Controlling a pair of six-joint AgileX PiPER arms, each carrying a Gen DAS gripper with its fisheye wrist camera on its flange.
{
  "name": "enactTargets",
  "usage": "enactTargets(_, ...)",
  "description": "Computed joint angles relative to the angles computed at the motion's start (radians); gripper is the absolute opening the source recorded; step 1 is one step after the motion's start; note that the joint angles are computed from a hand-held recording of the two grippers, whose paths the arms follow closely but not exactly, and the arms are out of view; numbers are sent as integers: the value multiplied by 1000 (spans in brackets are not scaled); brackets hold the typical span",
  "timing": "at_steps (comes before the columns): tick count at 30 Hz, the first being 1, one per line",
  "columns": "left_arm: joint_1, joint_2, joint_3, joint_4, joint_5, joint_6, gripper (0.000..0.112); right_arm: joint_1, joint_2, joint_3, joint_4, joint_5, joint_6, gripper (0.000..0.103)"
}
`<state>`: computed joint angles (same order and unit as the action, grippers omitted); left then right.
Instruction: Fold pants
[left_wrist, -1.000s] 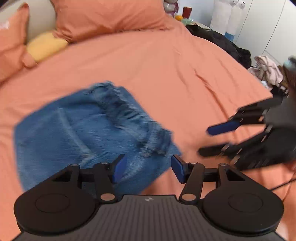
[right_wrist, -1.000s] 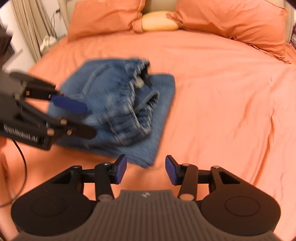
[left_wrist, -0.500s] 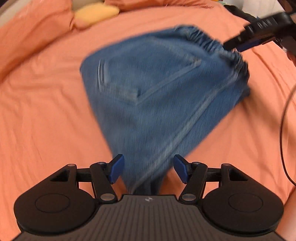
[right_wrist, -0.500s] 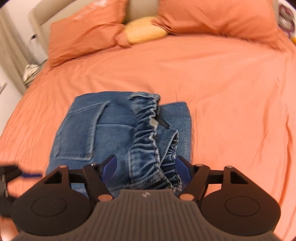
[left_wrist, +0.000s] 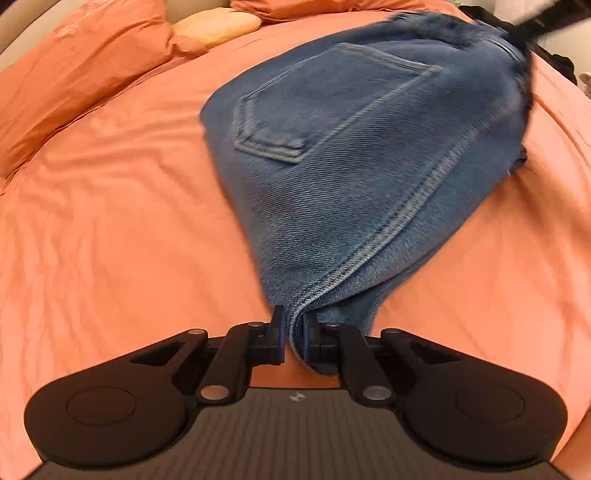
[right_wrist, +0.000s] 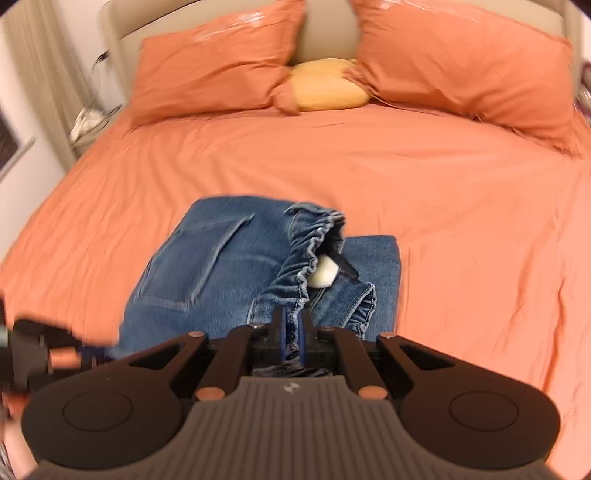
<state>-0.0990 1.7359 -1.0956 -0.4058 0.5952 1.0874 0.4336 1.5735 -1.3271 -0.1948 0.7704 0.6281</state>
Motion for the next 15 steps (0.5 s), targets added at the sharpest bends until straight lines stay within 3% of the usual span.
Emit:
enactTargets(4, 53, 9, 11, 14, 27, 21, 7, 49, -22, 107, -11, 18, 36, 0)
enactTargets(9, 50, 7, -22, 76, 91, -29, 5, 60, 2, 251, 2, -75, 146, 0)
enactTargets(11, 55, 16, -76, 96, 169, -40, 7, 53, 32, 266, 14, -99, 155, 0)
enactTargets(15, 106, 6, -189, -1, 330, -7, 15, 25, 67, 268, 52, -131, 134, 1)
